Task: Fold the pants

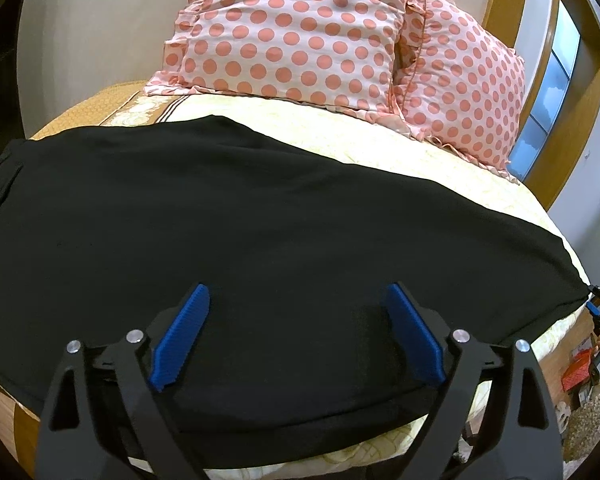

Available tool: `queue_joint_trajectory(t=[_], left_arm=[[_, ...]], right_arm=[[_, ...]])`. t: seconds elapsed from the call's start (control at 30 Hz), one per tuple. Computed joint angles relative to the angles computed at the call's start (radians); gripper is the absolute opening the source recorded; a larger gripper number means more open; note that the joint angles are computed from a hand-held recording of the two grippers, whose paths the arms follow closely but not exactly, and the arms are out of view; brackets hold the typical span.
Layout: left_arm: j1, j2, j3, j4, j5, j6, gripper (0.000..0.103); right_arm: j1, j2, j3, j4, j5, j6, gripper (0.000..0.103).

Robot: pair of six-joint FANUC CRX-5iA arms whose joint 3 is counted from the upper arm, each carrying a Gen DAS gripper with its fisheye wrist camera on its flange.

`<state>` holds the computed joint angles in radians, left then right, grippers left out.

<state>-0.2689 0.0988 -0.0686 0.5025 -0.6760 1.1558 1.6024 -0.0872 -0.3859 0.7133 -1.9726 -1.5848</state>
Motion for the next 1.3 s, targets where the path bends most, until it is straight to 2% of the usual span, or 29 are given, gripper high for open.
queue_joint_trajectory(t=[0.1, 0.2, 0.4, 0.43, 0.53, 0.57, 0.6, 0.7, 0.77, 0.83, 0.93, 1.0, 1.1, 1.13, 1.2, 1.23, 1.3], left_arm=[[0.001, 0.002, 0.000, 0.007, -0.002, -0.005, 0.092], [-0.001, 0.003, 0.000, 0.009, -0.001, -0.003, 0.094], [-0.001, 0.003, 0.001, 0.010, -0.002, -0.006, 0.094], [-0.001, 0.003, 0.001, 0.010, -0.002, -0.004, 0.094], [-0.001, 0.001, -0.004, 0.022, 0.000, -0.011, 0.094], [0.000, -0.002, -0.012, 0.039, 0.003, -0.020, 0.094], [0.006, -0.003, -0.015, 0.059, 0.000, -0.032, 0.094], [0.019, -0.004, -0.020, 0.107, -0.017, -0.052, 0.094], [0.026, -0.013, -0.031, 0.124, -0.010, -0.061, 0.094], [0.032, -0.027, -0.046, 0.136, 0.007, -0.072, 0.094], [0.040, -0.051, -0.068, 0.147, 0.042, -0.073, 0.094], [0.045, -0.065, -0.081, 0.148, 0.058, -0.071, 0.094], [0.059, -0.084, -0.097, 0.146, 0.073, -0.058, 0.094], [0.064, -0.090, -0.102, 0.144, 0.077, -0.048, 0.094], [0.077, -0.104, -0.113, 0.135, 0.083, -0.031, 0.094], [0.082, -0.109, -0.117, 0.134, 0.085, -0.028, 0.094], [0.098, -0.123, -0.129, 0.124, 0.094, -0.012, 0.094]], right_arm=[[-0.002, 0.005, -0.009, 0.046, 0.020, 0.036, 0.042], [-0.008, -0.019, -0.058, 0.121, 0.099, 0.042, 0.042], [0.001, -0.025, -0.107, 0.171, 0.105, -0.071, 0.041], [0.001, -0.026, -0.114, 0.175, 0.104, -0.083, 0.037], [-0.020, -0.023, -0.106, 0.152, 0.118, -0.049, 0.012], [-0.020, -0.024, -0.114, 0.162, 0.123, -0.052, 0.007], [-0.023, -0.017, -0.110, 0.165, 0.121, -0.043, 0.007], [-0.037, 0.006, -0.074, 0.194, 0.094, 0.051, 0.007], [-0.071, 0.028, -0.031, 0.256, 0.092, 0.186, 0.007], [-0.120, 0.046, 0.006, 0.350, 0.137, 0.329, 0.007], [-0.226, 0.086, 0.080, 0.515, 0.306, 0.559, 0.007], [-0.313, 0.131, 0.148, 0.615, 0.495, 0.701, 0.007], [-0.414, 0.207, 0.246, 0.687, 0.787, 0.839, 0.007], [-0.447, 0.253, 0.302, 0.683, 0.906, 0.905, 0.007], [-0.480, 0.338, 0.404, 0.622, 1.078, 1.040, 0.007], [-0.486, 0.386, 0.464, 0.550, 1.142, 1.134, 0.007], [-0.480, 0.488, 0.609, 0.309, 1.207, 1.382, 0.007]])
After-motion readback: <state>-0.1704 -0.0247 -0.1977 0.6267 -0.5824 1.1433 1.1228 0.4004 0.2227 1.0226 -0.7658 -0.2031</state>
